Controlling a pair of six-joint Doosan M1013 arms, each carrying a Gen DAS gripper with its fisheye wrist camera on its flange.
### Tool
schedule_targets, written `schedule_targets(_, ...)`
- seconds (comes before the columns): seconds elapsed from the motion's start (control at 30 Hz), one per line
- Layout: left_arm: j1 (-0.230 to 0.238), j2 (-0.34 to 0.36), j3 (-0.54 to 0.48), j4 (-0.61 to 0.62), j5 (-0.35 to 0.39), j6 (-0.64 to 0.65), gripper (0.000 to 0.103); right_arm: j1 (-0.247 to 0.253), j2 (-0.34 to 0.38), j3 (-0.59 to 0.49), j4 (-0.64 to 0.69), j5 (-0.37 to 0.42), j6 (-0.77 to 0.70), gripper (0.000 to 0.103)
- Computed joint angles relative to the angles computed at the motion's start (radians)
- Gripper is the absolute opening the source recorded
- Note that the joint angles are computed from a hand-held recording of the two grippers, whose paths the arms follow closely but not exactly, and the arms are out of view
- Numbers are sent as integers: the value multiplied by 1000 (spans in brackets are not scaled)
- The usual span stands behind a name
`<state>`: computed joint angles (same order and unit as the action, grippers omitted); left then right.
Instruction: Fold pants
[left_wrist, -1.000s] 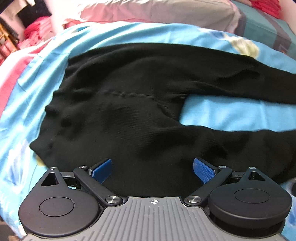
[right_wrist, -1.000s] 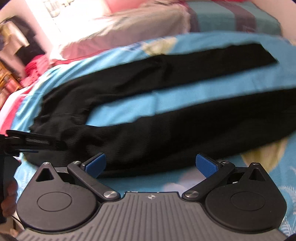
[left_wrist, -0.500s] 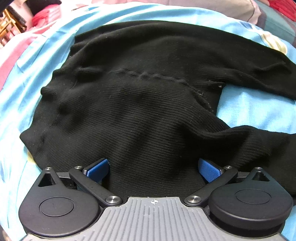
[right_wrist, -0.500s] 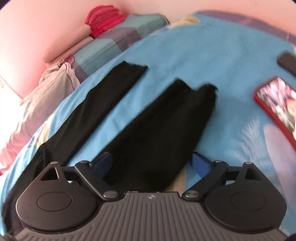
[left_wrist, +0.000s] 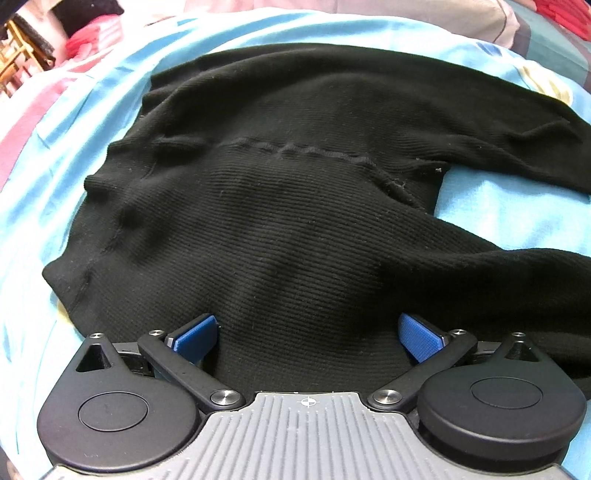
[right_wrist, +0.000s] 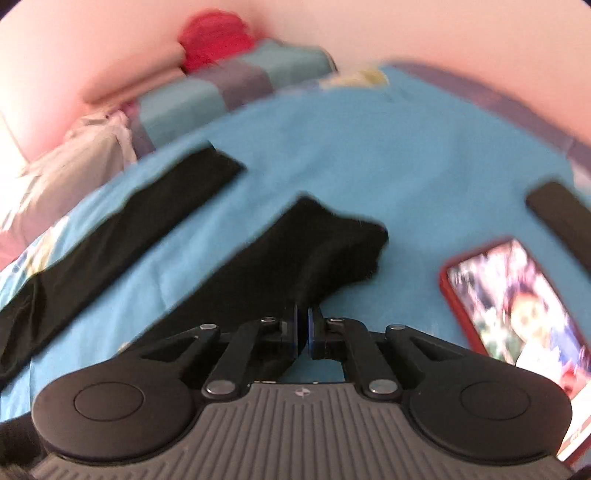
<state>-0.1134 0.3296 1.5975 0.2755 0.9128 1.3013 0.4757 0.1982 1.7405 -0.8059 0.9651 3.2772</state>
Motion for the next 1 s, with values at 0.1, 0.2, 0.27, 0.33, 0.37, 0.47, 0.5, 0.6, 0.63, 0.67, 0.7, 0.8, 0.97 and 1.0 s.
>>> schedule_targets(0.1, -4, -4, 5, 6, -4, -14, 103, -24, 4, 5, 30, -2, 65, 21)
schedule_targets(0.2, -4, -5, 4, -1, 0, -12, 103, -28, 10, -2, -8, 46, -31, 13)
schedule_targets(0.27, -5, -6, 5, 2, -4, -12, 103, -31, -7, 6, -6, 83, 48, 13)
schedule_targets(0.33, 0, -3, 4, -17, -14, 1, 103, -24, -8, -4, 3, 136, 52, 17)
schedule_targets(0.37, 2, -4, 5, -24, -18, 9, 103, -10, -4, -13, -1, 180, 55, 23)
schedule_targets(0.47, 7, -5, 8, -47, -28, 39, 103, 51, -12, -17, -43, 269, 113, 86)
schedule_targets(0.5, 8, -4, 5, -51, -24, 49, 103, 76, -21, -9, -85, 253, 110, 85)
schedule_targets(0.6, 15, 8, -21, -88, 18, 89, 103, 139, -26, -15, -91, 69, -183, 85)
schedule_targets(0.63, 19, 14, -36, -109, 41, 112, 103, 152, -22, -22, -64, -12, -314, 84)
schedule_targets(0.67, 24, 18, -48, -132, 58, 140, 103, 167, -12, -30, -38, -107, -445, 84)
schedule_targets(0.7, 29, 16, -55, -150, 65, 166, 103, 173, -2, -44, 14, -168, -576, 84)
schedule_targets(0.8, 39, -7, -44, -138, 21, 198, 103, 205, 57, -109, 182, -308, -960, 80)
schedule_targets(0.97, 39, -8, -31, 42, 11, 124, 103, 231, 175, -233, 452, -361, -1489, 58)
schedule_targets(1.0, 36, 4, -36, 101, 33, 96, 103, 229, 202, -264, 493, -343, -1565, 54)
